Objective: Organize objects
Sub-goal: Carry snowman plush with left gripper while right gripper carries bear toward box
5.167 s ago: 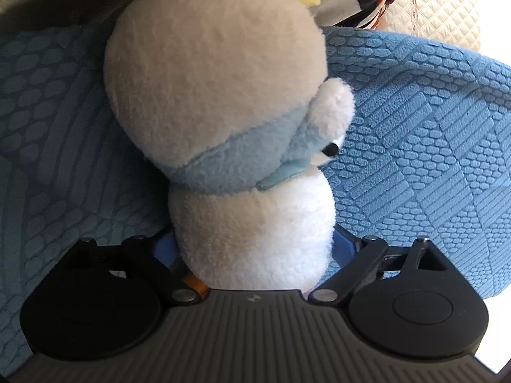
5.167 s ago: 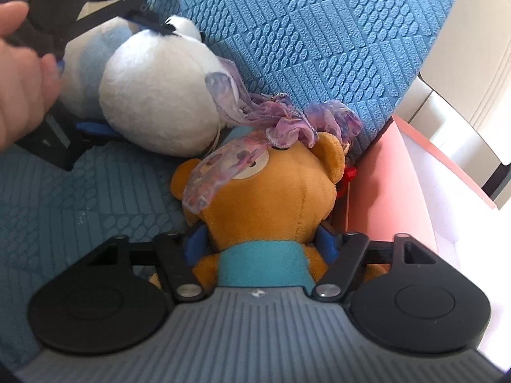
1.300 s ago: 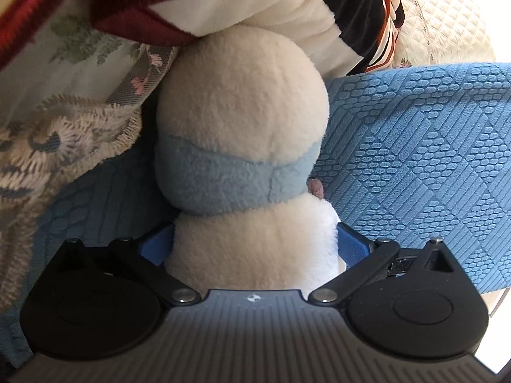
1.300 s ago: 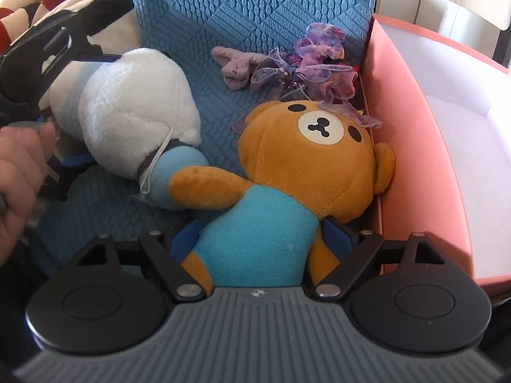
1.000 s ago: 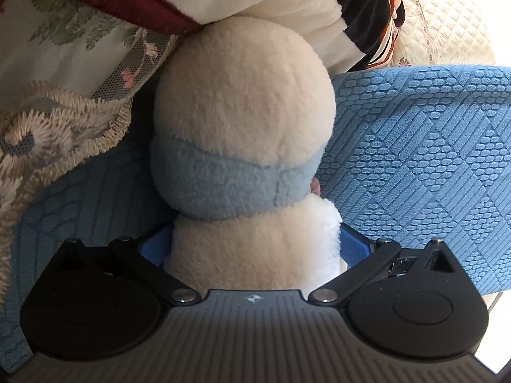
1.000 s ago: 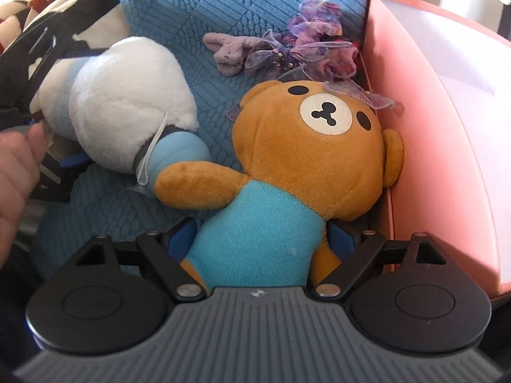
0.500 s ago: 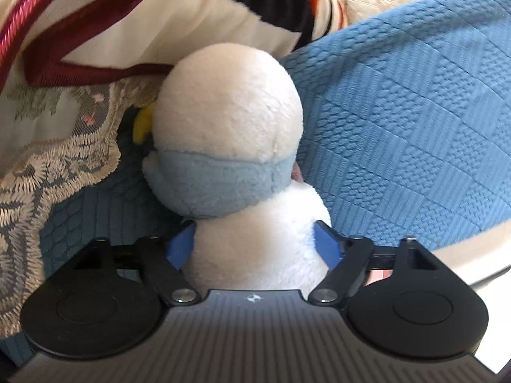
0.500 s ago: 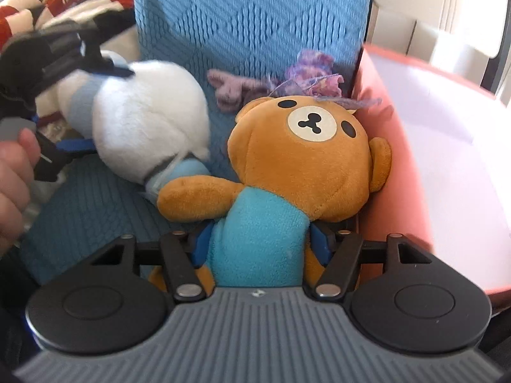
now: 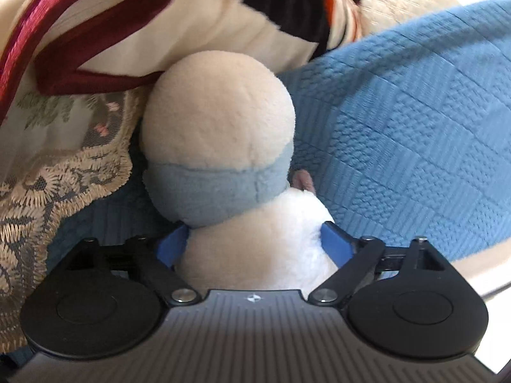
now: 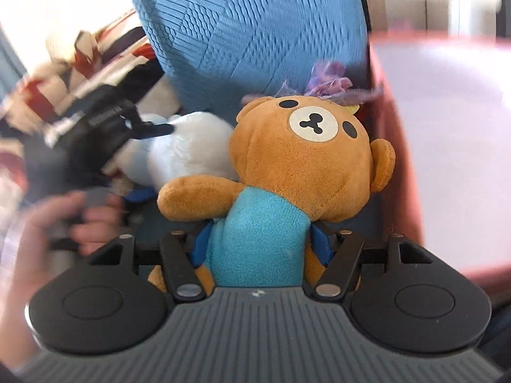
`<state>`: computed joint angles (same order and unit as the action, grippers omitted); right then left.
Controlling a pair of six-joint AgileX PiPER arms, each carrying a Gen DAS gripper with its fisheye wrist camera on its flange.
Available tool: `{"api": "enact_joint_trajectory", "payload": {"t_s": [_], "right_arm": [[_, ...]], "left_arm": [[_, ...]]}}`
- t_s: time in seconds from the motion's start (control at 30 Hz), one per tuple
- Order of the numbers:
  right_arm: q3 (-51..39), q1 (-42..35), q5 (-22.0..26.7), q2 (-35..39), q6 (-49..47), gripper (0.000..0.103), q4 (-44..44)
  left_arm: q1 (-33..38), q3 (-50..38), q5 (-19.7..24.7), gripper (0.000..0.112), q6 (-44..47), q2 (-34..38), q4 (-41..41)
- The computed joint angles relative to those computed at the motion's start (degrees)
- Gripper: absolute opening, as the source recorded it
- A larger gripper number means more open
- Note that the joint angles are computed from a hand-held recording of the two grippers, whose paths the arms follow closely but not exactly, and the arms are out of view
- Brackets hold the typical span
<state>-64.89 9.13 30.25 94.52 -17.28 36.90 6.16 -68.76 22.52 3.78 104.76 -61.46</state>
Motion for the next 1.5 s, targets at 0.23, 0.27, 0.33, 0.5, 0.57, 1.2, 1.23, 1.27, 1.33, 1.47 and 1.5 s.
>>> {"api": "enact_joint_trajectory", "payload": {"t_s": [0.23, 0.27, 0.33, 0.5, 0.57, 1.2, 1.23, 1.27, 1.33, 1.47, 1.5], "right_arm": [[-3.6, -7.8, 20.6, 2.6, 0.4, 0.067, 12.3], [-4.2, -8.6, 23.1, 3.4, 1.7, 0.067, 13.3], [-4.7, -9.6, 26.1, 3.9, 3.9, 0.067, 13.6], [-5.7, -9.7, 26.6, 1.9, 7.6, 0.067, 8.8], [-6.0, -10.2, 27.8, 1.2, 7.6, 0.067, 9.1], [-15.6, -2.0, 18.7, 2.9, 18.9, 0.067, -12.2], [-16.3, -1.6, 18.4, 3.4, 19.9, 0.067, -14.2], [-16.7, -1.4, 18.0, 3.8, 20.0, 0.067, -15.3], [-17.5, -1.0, 17.4, 4.7, 20.5, 0.067, -17.4], [-18.1, 0.1, 16.3, 5.9, 20.0, 0.067, -20.7], [-18.0, 0.8, 15.9, 5.9, 20.2, 0.067, -22.0]], "left_arm": [[1.1, -2.4, 3.1, 0.101, -1.9, 2.3, 0.5], [1.2, -2.7, 3.4, 0.102, -2.1, 2.5, 0.6], [1.0, -5.0, 4.2, 0.103, -4.7, 4.1, 2.6], [1.5, -6.5, 5.4, 0.103, -3.1, 6.0, 0.7], [2.5, -6.3, 6.8, 0.103, 1.3, 7.3, -4.7], [0.2, -6.8, 5.2, 0.097, 4.4, 7.8, -7.8], [-0.1, -6.9, 5.2, 0.097, 3.2, 7.4, -6.0], [-0.2, -6.7, 5.2, 0.097, 2.8, 6.9, -5.0], [-0.4, -5.9, 5.3, 0.096, 3.7, 5.7, -4.8], [-0.5, -4.6, 7.1, 0.096, 2.8, 2.3, -0.7], [-0.3, -4.2, 8.1, 0.096, 2.9, 1.3, 0.2]]}}
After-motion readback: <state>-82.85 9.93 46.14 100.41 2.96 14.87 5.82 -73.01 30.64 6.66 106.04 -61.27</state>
